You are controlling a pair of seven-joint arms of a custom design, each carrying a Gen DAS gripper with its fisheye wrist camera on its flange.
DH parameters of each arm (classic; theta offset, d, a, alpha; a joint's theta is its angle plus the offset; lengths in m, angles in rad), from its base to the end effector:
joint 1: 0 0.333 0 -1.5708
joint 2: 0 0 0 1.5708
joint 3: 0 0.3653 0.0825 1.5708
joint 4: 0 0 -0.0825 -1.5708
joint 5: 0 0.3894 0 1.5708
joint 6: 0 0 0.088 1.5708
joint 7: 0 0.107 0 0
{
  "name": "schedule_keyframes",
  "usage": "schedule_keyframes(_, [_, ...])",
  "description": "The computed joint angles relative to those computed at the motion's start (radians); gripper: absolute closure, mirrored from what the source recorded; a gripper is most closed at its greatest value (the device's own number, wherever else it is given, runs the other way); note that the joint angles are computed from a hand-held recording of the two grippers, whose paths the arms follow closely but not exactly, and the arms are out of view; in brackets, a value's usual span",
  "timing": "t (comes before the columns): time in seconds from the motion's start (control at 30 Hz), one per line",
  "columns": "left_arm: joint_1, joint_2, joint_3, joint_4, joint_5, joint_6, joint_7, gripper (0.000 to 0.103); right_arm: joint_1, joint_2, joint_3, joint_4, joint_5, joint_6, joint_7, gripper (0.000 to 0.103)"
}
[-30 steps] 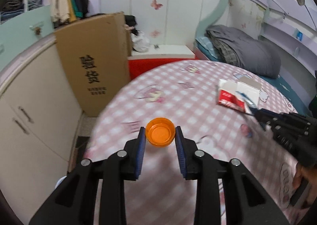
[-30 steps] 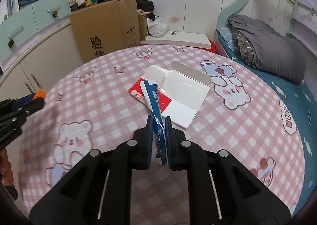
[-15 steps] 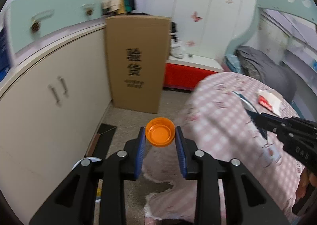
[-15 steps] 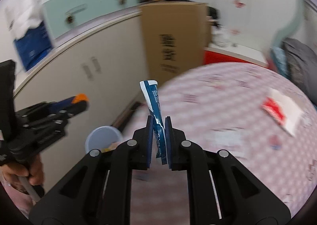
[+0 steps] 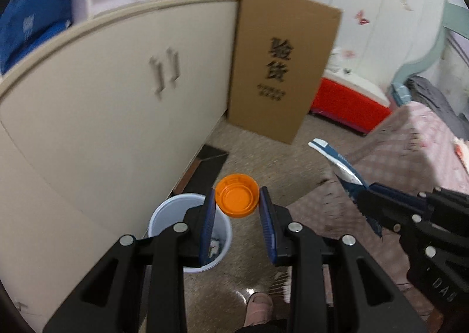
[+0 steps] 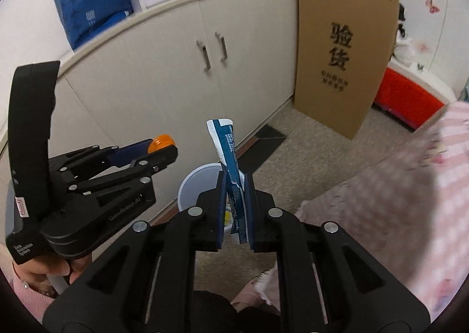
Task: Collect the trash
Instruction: 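Carry cap and strip over the wastebasket and open both grippers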
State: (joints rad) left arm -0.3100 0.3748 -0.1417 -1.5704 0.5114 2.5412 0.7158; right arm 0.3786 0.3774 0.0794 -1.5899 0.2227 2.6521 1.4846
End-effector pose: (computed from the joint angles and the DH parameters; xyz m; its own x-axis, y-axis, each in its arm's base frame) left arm 0.6661 -0.3100 0.5391 0.0584 -0.9935 0.0974 -0.7703 -0.1069 -0.6286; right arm 0.6688 0.3116 0.5406 0.4130 -0.8929 -0.1791 -0.7487 -0.2210 -0.6250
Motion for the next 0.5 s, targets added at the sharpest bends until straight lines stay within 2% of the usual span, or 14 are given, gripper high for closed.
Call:
schedule_keyframes(0.33, [0.034, 0.077, 0.045, 0.060, 0.006, -0.034, -0.022, 0.073, 0.026, 0.115, -0.008, 0.115, -0.001, -0.016, 0.081, 0.091])
schedule_keyframes(0.37, [0.037, 0.083, 0.046, 0.067, 0.003, -0.041, -0.028, 0.059, 0.025, 0.123, -0.005, 0.123, 0.002, -0.022, 0.083, 0.091])
schedule_keyframes(0.4, [0.038, 0.089, 0.049, 0.078, 0.001, -0.057, -0.033, 0.041, 0.023, 0.127, -0.002, 0.127, 0.007, -0.027, 0.083, 0.091])
schedule_keyframes(0.43, [0.034, 0.090, 0.055, 0.079, 0.008, -0.065, -0.047, 0.033, 0.024, 0.129, -0.002, 0.127, 0.008, -0.026, 0.085, 0.091])
schedule_keyframes(0.5, [0.026, 0.087, 0.071, 0.071, 0.039, -0.066, -0.082, 0.030, 0.021, 0.132, 0.003, 0.128, 0.012, -0.038, 0.082, 0.091])
